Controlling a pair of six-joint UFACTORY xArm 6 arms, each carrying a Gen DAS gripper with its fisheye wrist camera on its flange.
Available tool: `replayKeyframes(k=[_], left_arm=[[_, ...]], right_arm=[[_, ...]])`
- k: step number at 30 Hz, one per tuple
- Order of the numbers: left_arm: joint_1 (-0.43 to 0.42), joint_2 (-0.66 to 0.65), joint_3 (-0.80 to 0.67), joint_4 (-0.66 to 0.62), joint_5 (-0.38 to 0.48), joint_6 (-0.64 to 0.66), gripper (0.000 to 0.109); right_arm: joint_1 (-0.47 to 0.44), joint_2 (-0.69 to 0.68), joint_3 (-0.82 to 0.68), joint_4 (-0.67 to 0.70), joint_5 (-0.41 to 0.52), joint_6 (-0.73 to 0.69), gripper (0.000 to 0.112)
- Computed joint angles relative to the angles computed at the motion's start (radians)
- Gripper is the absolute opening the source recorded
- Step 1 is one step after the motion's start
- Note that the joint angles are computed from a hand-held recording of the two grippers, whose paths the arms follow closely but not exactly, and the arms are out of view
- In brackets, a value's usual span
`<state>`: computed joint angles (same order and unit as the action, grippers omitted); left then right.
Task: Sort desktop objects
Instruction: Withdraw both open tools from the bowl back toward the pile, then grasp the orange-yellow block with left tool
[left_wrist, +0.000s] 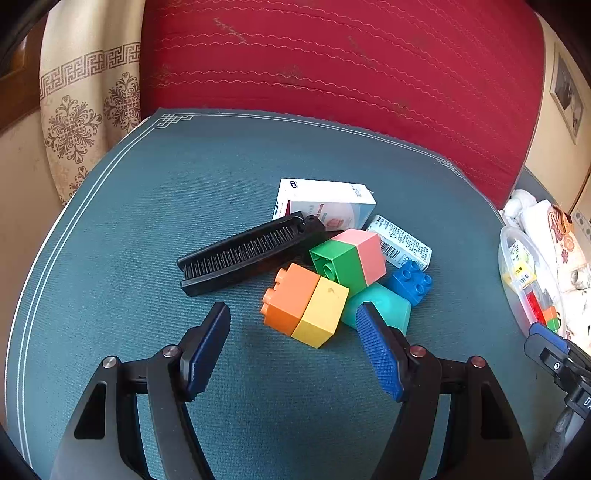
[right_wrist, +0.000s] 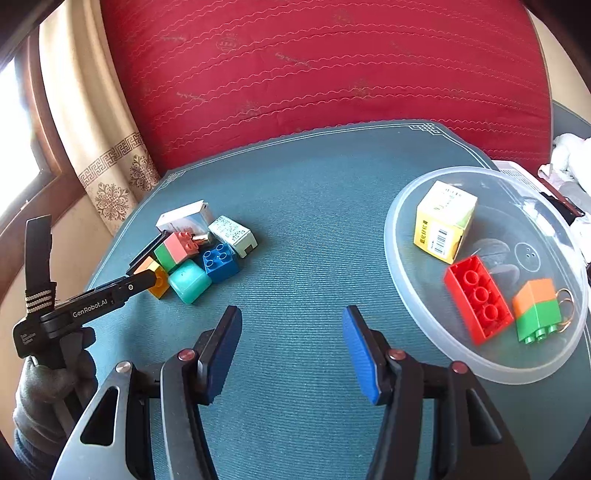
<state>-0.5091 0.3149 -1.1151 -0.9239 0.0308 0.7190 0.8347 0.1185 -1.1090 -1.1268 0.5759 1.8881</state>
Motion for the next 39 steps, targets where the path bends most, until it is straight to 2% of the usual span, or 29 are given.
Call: replayKeyframes(k=[1,6,8,11,15,16,21,28,35,39], left_arm=[[0.003,0.01,-0.008,0.043,0.001,-0.032,0.074],[0.017,0.051,-0.061,0.082,0.04,-0.025,0.074],[0.023,0.066,-0.074,0.132,0.056,-0.06,0.074],[0.027,0.078,-0.1,0.062,0.08,-0.001,0.074],[0.026,0.081,-0.122,-0.073,0.107,0.137,0.058],[0.02,0.08,-0.119,-0.071,0.093,0.136,0.055],[0.017,0.076,-0.117,-0.16,0.074,0.215,0.053],[0.006,0.06,-0.081,-0.224,-0.013,0.245,0.051],[-0.009,0.056,-0.074,-0.289,-0.045,0.305,0.051],[-0.004,0.056,-0.082,-0.326,-0.033,0.338,0.051]], right_arm=[[-0.001,0.002,-0.003,0.001,-0.001,-0.004,0.061],[-0.005,0.016,-0.015,0.015,-0.012,-0.023,0.061],[-0.007,0.023,-0.02,0.022,-0.017,-0.031,0.061],[-0.009,0.036,-0.032,0.033,-0.022,-0.045,0.061],[-0.013,0.056,-0.051,0.05,-0.031,-0.071,0.061],[-0.013,0.062,-0.058,0.055,-0.032,-0.08,0.061],[-0.021,0.098,-0.098,0.087,-0.054,-0.126,0.061],[-0.031,0.167,-0.18,0.142,-0.073,-0.215,0.061],[-0.061,0.25,-0.272,0.227,-0.117,-0.309,0.061],[-0.07,0.308,-0.345,0.274,-0.115,-0.366,0.061]])
